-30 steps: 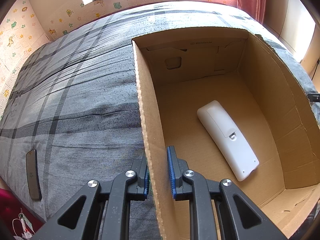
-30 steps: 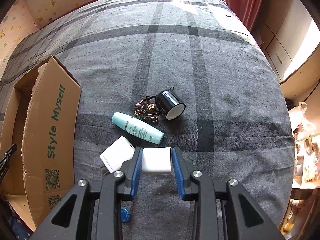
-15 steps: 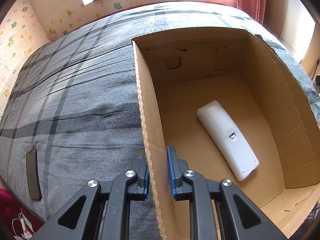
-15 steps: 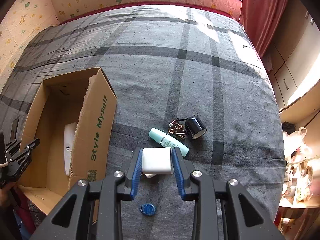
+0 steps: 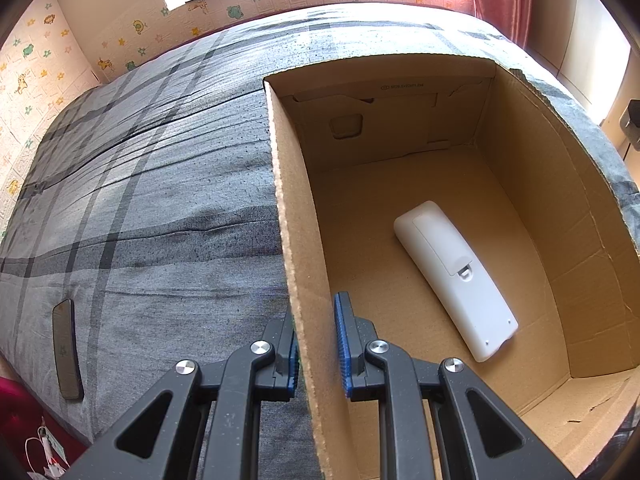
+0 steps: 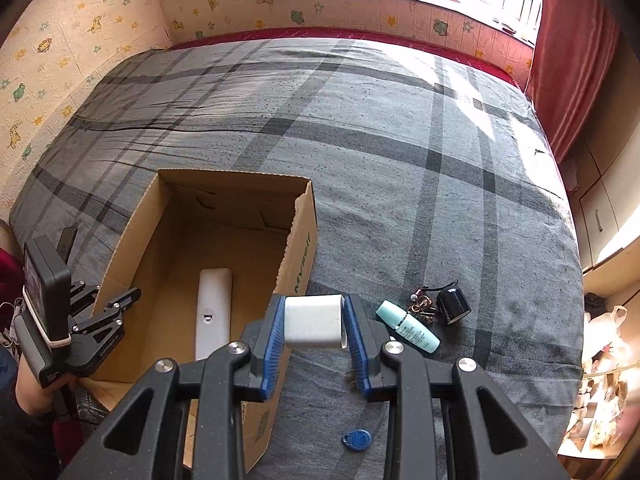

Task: Organize rigid objects
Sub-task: 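Carry the small charger into the box beside the remote and release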

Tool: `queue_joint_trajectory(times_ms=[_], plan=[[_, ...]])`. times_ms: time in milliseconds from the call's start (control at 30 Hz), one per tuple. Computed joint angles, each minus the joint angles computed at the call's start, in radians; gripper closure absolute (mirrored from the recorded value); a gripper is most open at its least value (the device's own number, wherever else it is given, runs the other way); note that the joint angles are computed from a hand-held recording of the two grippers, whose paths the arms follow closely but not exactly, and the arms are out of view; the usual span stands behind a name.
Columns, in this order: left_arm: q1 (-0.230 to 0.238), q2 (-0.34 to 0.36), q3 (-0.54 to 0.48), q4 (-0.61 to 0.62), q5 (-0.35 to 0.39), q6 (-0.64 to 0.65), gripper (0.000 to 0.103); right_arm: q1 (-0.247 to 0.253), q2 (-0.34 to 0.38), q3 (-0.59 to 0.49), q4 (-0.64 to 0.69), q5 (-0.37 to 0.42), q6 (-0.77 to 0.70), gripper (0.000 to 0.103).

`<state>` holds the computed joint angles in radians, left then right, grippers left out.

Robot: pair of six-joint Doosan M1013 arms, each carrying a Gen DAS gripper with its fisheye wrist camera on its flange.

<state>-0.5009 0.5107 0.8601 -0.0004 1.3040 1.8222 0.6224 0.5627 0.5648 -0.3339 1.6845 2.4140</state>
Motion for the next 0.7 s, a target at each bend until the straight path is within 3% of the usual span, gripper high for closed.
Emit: queue_joint_trajectory(times_ms=[300,700], plan=[[0.003,0.001,-0.001,-0.007,0.0,0.001,0.085,0.009,0.104,-0.161,0.035,0.025,-0.067,0.071],[0.005,0.001,-0.001,-0.01,-0.001,0.002,0.085,0.006,0.248,-0.366,0.107,0.116,-0.107,0.071]])
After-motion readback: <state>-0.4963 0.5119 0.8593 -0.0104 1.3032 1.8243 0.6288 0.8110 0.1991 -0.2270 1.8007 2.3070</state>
